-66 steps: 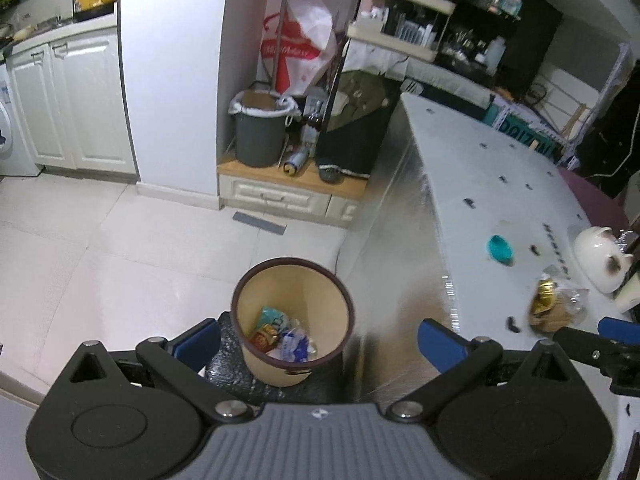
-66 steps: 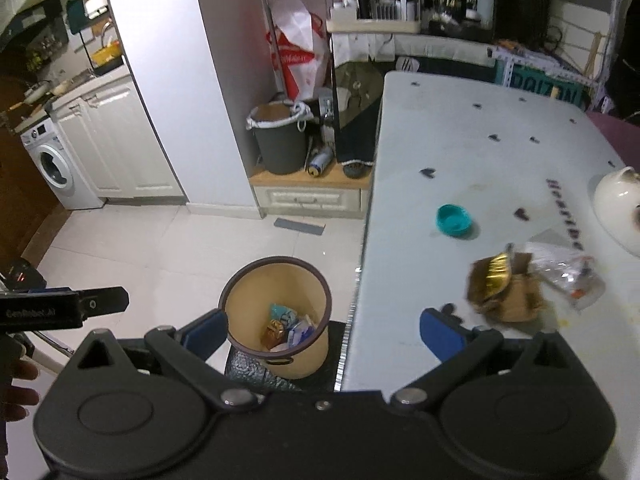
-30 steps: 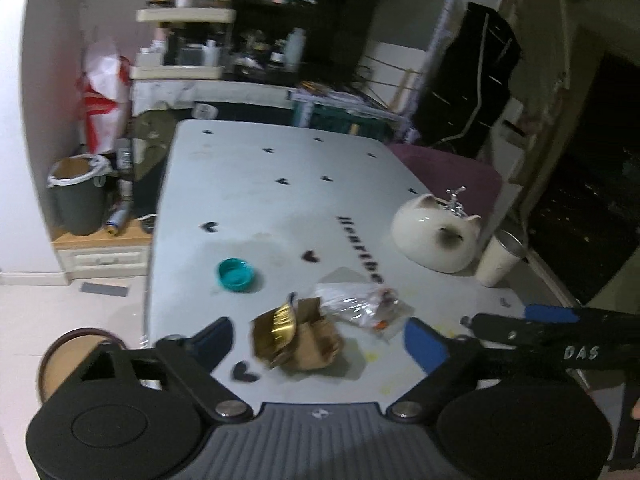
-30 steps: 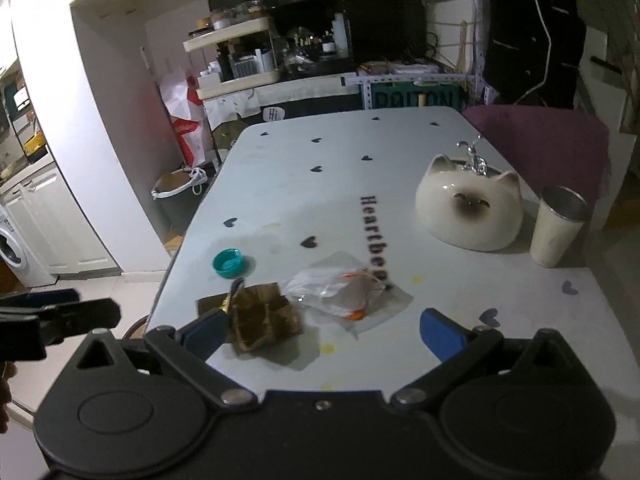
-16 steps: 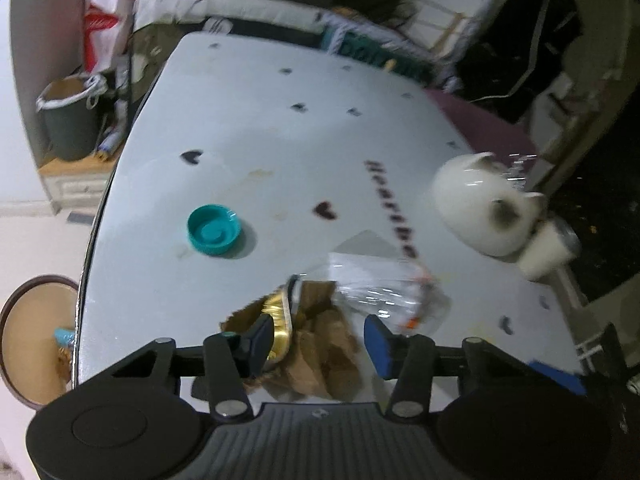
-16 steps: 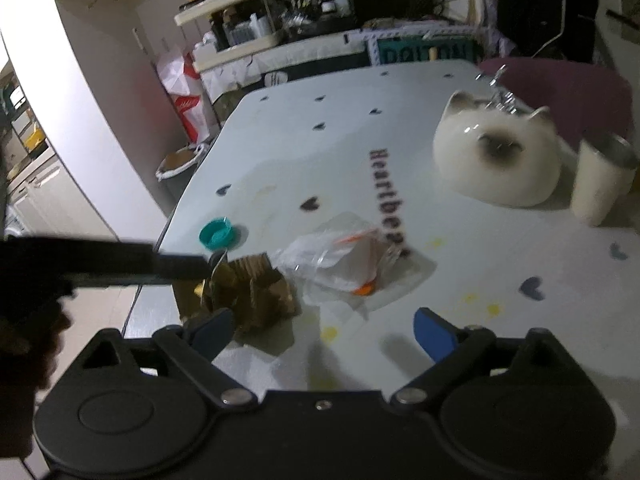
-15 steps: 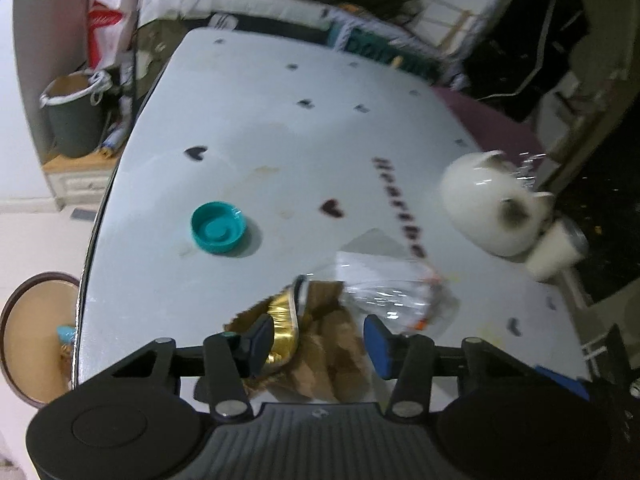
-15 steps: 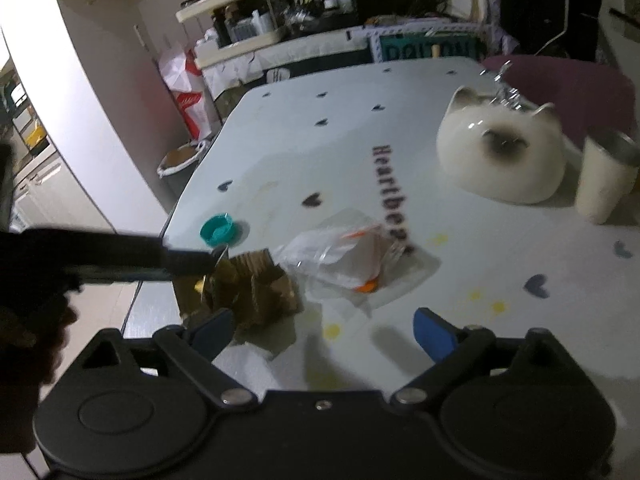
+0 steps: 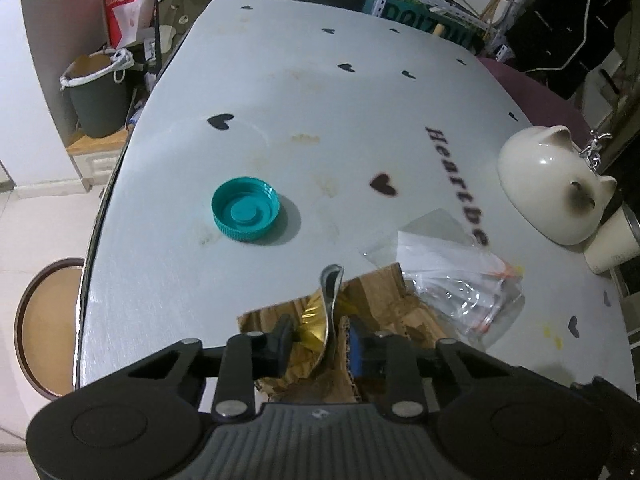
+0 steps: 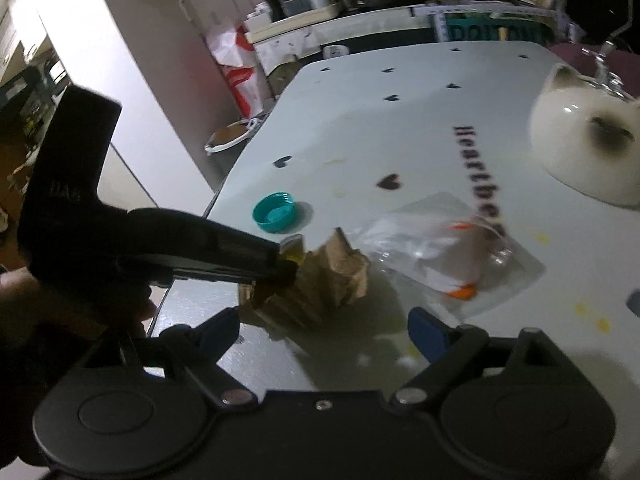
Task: Collect trash
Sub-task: 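Grasp the gold foil cup with the left tool and lift it, then grasp the brown cardboard scrap with the right tool and lift it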
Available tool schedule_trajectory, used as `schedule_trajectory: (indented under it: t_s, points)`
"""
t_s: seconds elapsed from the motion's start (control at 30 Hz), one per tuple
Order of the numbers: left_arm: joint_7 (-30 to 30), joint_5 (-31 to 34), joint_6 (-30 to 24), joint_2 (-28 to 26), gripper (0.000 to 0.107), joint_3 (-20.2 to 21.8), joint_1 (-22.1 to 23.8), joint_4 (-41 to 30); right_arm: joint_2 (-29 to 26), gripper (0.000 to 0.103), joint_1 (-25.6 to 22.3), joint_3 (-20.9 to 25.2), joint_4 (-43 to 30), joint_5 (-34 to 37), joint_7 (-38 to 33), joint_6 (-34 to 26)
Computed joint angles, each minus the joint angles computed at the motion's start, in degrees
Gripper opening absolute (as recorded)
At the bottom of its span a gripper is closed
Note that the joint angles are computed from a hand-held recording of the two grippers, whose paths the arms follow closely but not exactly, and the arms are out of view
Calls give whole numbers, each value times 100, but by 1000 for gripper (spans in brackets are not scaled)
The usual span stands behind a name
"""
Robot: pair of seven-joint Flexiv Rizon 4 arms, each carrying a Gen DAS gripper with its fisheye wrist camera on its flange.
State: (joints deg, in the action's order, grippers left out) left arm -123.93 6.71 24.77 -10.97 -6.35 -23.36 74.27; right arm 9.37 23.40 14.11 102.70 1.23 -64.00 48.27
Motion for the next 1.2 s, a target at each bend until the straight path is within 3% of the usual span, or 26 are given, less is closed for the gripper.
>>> schedule_trajectory:
  t_s: [0.33, 0.5, 0.63, 0.77, 0.9, 1.03, 1.2]
  points:
    - [266, -314, 275, 220, 26, -43, 96, 352, -191, 91, 138, 58, -76, -191, -553, 278]
    - [351, -737, 404, 389, 25, -66, 161, 684, -121, 92, 164, 10, -76, 257, -785, 232]
    - [657, -1344, 568, 652, 25, -101, 229, 1110, 142, 82, 184, -31, 24, 629, -989, -61]
    - [1012, -1919, 405, 894, 26, -165, 237, 1413, 574, 73, 290, -164, 117, 1305, -1484, -637]
    - [1287, -2319, 420, 1085, 35, -204, 198, 1680, 974, 62, 305, -127, 280, 1443, -1602, -1207]
    - [1295, -2310, 271, 1052, 37, -276, 174, 1609, 1187, 54, 345, -97, 371, 1545, -1561, -1497]
    - [1436, -2130, -59, 835, 37, -358, 128, 1265, 1295, 52, 376, -15, 432, 1487, -1449, -1573]
